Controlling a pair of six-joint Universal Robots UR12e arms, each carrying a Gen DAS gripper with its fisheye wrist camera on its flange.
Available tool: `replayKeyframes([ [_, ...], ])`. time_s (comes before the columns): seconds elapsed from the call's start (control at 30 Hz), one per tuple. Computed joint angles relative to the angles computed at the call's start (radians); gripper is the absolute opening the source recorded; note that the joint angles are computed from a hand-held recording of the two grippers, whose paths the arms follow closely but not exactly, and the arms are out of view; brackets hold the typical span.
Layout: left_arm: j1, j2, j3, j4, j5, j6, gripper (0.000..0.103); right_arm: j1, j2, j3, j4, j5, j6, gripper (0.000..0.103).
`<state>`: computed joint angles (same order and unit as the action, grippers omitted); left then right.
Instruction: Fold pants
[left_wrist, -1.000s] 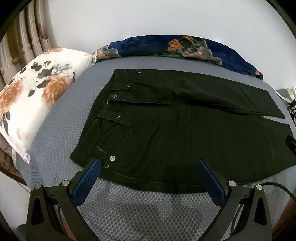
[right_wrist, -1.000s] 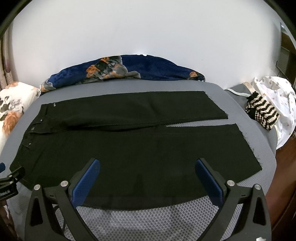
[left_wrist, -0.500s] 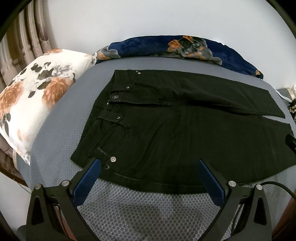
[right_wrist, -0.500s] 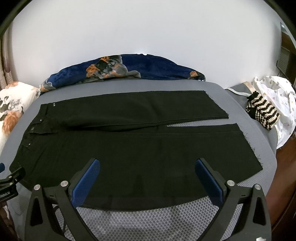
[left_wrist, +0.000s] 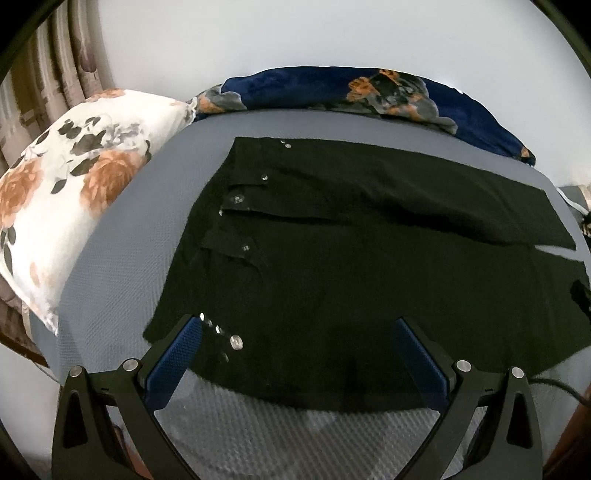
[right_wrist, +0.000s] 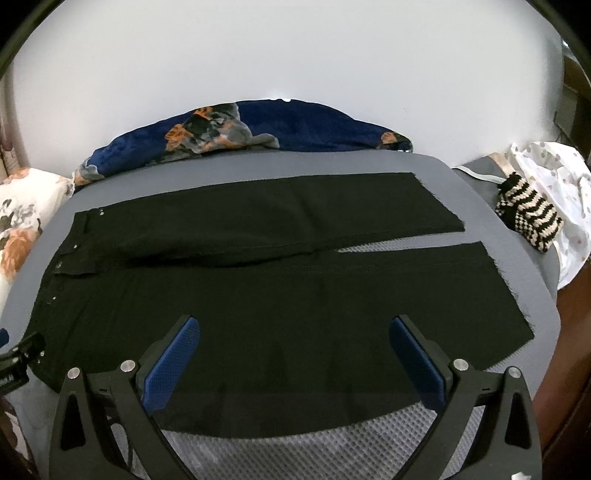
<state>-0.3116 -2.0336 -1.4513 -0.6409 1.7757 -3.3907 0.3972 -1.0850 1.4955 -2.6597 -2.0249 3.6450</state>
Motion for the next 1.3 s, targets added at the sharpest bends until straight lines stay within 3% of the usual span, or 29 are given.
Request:
replayKeyframes([
  [0.17, 0.046, -0.02, 0.048, -0.019, -0.057, 0.0, 0.102, -0.017, 0.026, -0.047, 0.017, 0.075, -0.047, 0.103],
  [0.37, 0.115, -0.061, 0.127, -0.031, -0.113, -0.006, 0.102, -0.043, 0.082, -0.112, -0.072, 0.159, -0.135, 0.103],
  [0.47, 0.142, -0.095, 0.175, -0.03, -0.13, -0.014, 0.102, -0.051, 0.129, -0.191, -0.022, 0.166, -0.173, 0.103],
  [0.63, 0.179, -0.164, 0.269, -0.045, -0.201, -0.026, 0.082, -0.063, 0.195, -0.3, 0.008, 0.189, -0.183, 0.103],
  [0.77, 0.226, -0.234, 0.361, -0.077, -0.412, -0.067, 0.064, -0.07, 0.251, -0.396, 0.06, 0.208, -0.173, 0.103],
  [0.9, 0.264, -0.306, 0.459, -0.149, -0.628, -0.086, 0.038, -0.076, 0.295, -0.463, 0.077, 0.241, -0.185, 0.103],
  [0.93, 0.274, -0.329, 0.489, -0.167, -0.679, -0.094, 0.038, -0.077, 0.305, -0.478, 0.081, 0.248, -0.187, 0.103],
  [1.2, 0.293, -0.431, 0.63, -0.276, -0.773, -0.111, 0.037, -0.09, 0.395, -0.625, 0.154, 0.313, -0.148, 0.103],
  [1.3, 0.298, -0.456, 0.661, -0.294, -0.821, -0.106, 0.03, -0.09, 0.422, -0.674, 0.186, 0.323, -0.15, 0.103],
])
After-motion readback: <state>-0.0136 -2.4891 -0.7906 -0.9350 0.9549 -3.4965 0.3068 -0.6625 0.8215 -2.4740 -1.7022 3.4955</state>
